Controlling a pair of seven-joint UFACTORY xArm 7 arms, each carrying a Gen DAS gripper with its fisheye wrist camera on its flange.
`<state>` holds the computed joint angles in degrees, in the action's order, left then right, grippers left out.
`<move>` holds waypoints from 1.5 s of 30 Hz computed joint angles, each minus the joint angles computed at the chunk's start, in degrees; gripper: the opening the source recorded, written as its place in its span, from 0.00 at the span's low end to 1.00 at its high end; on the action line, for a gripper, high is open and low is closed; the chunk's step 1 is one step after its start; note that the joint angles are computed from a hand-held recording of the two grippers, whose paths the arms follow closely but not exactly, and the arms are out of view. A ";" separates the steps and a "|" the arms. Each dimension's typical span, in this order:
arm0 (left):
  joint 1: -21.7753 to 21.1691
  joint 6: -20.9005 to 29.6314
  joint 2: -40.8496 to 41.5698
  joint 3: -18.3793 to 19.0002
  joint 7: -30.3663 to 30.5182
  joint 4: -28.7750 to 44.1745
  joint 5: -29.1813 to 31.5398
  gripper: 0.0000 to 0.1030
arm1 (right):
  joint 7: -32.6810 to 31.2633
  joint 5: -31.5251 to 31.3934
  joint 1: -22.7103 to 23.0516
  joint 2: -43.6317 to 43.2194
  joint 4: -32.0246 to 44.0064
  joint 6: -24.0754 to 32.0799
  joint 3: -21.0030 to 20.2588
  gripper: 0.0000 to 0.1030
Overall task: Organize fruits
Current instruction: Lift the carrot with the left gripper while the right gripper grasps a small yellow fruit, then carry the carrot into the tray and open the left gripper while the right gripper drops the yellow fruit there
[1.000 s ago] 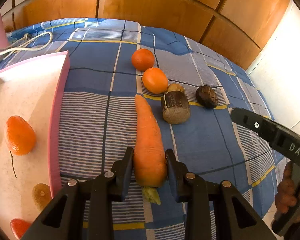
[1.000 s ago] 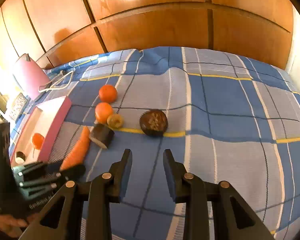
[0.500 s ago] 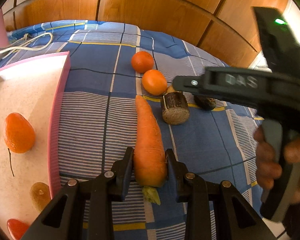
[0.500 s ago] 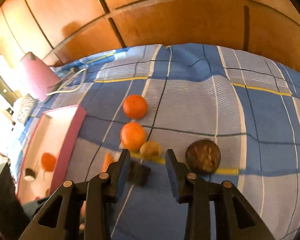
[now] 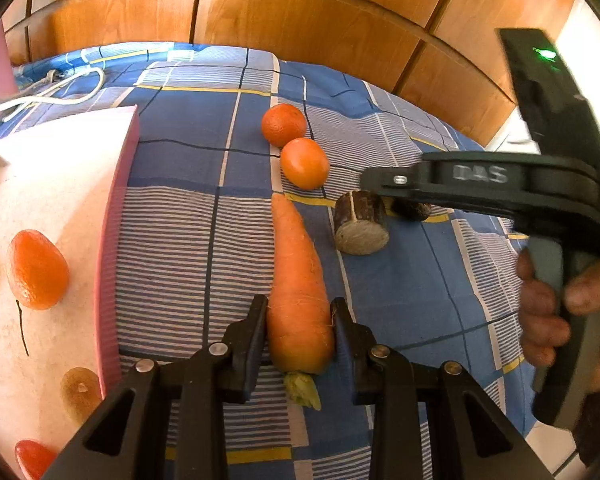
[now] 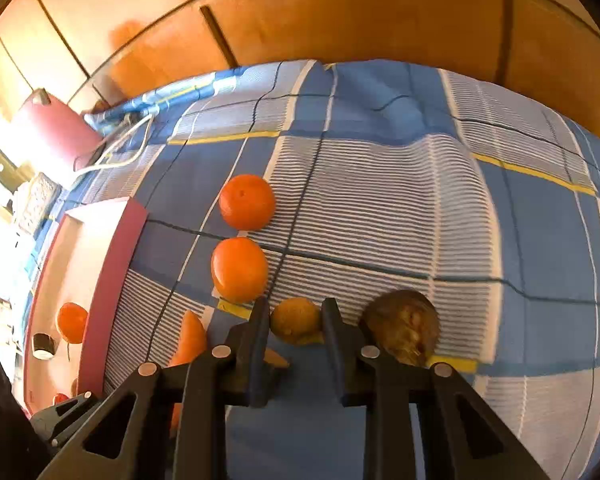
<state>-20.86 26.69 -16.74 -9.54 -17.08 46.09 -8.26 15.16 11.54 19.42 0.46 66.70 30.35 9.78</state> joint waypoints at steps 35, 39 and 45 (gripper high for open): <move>17.47 10.01 -15.75 2.51 -11.73 -1.76 11.08 0.54 | 12.51 -11.88 2.27 -18.52 -18.51 -2.14 3.98 0.25; 16.86 11.52 -18.81 2.52 -13.66 -4.62 10.55 0.55 | 11.90 -11.40 3.37 -18.47 -18.07 -1.96 4.09 0.25; 16.13 12.55 -24.03 2.00 -15.14 -8.61 10.26 0.56 | 8.66 -9.19 5.99 -17.28 -16.04 -2.31 4.03 0.25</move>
